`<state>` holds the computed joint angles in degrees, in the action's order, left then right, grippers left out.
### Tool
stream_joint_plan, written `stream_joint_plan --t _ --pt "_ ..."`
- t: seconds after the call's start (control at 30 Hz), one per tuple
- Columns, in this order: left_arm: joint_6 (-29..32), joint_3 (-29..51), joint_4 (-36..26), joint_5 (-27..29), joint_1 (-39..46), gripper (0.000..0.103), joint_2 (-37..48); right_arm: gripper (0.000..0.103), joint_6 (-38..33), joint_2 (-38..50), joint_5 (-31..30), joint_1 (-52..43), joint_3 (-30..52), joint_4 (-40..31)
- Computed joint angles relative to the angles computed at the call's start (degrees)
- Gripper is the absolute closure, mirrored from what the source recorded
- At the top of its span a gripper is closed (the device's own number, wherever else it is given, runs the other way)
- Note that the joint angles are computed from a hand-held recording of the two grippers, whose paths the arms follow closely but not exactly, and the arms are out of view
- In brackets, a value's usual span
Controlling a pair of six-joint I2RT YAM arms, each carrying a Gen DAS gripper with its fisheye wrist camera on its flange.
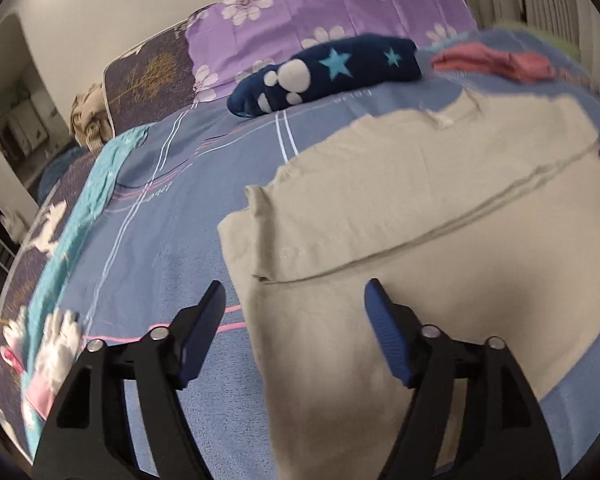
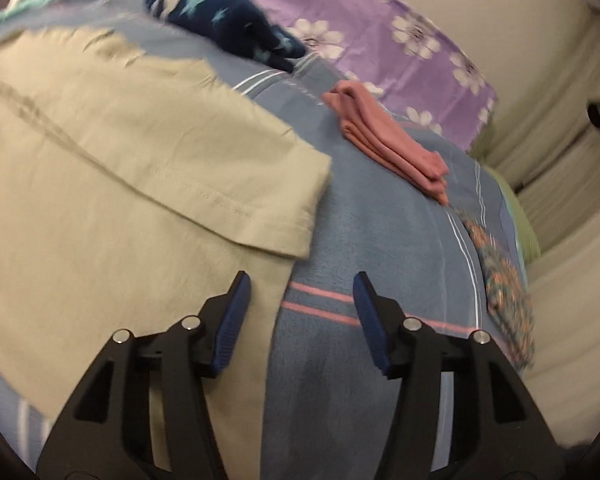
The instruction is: Fold small clothes
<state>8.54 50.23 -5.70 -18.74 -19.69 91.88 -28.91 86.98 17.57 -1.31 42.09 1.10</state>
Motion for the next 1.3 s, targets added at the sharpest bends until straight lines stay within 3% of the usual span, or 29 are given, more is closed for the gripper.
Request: stream_joint_plan --t 0.07,0.2,0.27,0.33,0.4,0.5,0.63,0.73,0.83,0.97,1.1,1.13,1.2,1.23,1.27,1.3 --pt "2.37 1.55 2.03 -4.51 -2.14 0.029 3.24 0.048 -1.32 2.95 0.87 0.67 2.03 2.79" --pt "6.93 9.09 3.31 -6.89 -2.11 0.029 8.31 0.049 -1.77 9.07 2.24 1.7 8.74 8.3" --pt "7.83 13.59 4.88 -9.12 -1.38 0.029 11.56 0.049 2.84 12.76 -1.72 0.13 16.94 5.1" --pt "6.0 19.9 4.28 -11.92 0.31 0.029 15.12 0.049 11.79 16.73 -8.02 -2.7 27.4 -3.38" --pt "0.38 25.18 1.02 -6.12 3.82 0.029 15.97 0.051 20.65 21.81 -15.0 -6.15 38.66 -13.47" --pt "-6.17 28.55 -1.94 -0.42 7.82 0.025 15.4 0.057 26.29 26.01 -22.33 -9.23 46.62 -21.62" --pt "-6.38 23.57 -1.5 10.96 12.13 0.018 10.59 0.058 25.39 26.46 -35.87 -13.87 45.7 -24.48" --pt "-5.99 21.74 -2.64 14.51 13.95 0.018 9.39 0.057 22.61 27.36 -43.61 -16.12 46.46 -27.8" --pt "-5.73 18.05 -3.05 22.24 16.85 0.018 5.66 0.057 19.66 26.92 -46.53 -15.8 46.4 -29.42" --pt "-2.59 12.84 -0.87 24.11 18.51 0.018 0.4 0.04 13.25 28.93 -47.61 -13.85 51.11 -36.12" --pt "1.66 10.1 -2.98 27.19 20.14 0.017 -2.35 0.039 10.34 33.25 -43.56 -11.3 56.29 -40.61" --pt "3.56 10.21 -4.25 26.72 19.75 0.017 -1.93 0.041 10.17 34.32 -43.08 -11.03 57.44 -41.33" --pt "8.81 9.29 -4.6 22.77 17.34 0.017 -0.89 0.068 11.4 34.24 -41.25 -10.73 57.01 -40.02" --pt "11.53 8.6 -3.65 20.48 15.94 0.017 -0.32 0.09 11.98 34.47 -41.45 -11.13 57.1 -39.52" --pt "14.75 8.36 -1.7 17.29 14.02 0.017 1.4 0.1 13.36 34.53 -43.02 -11.72 57.31 -39.53" --pt "16.83 9.13 -0.63 15.64 12.93 0.018 3.31 0.1 14.91 34.22 -44.45 -12.39 56.91 -38.63"
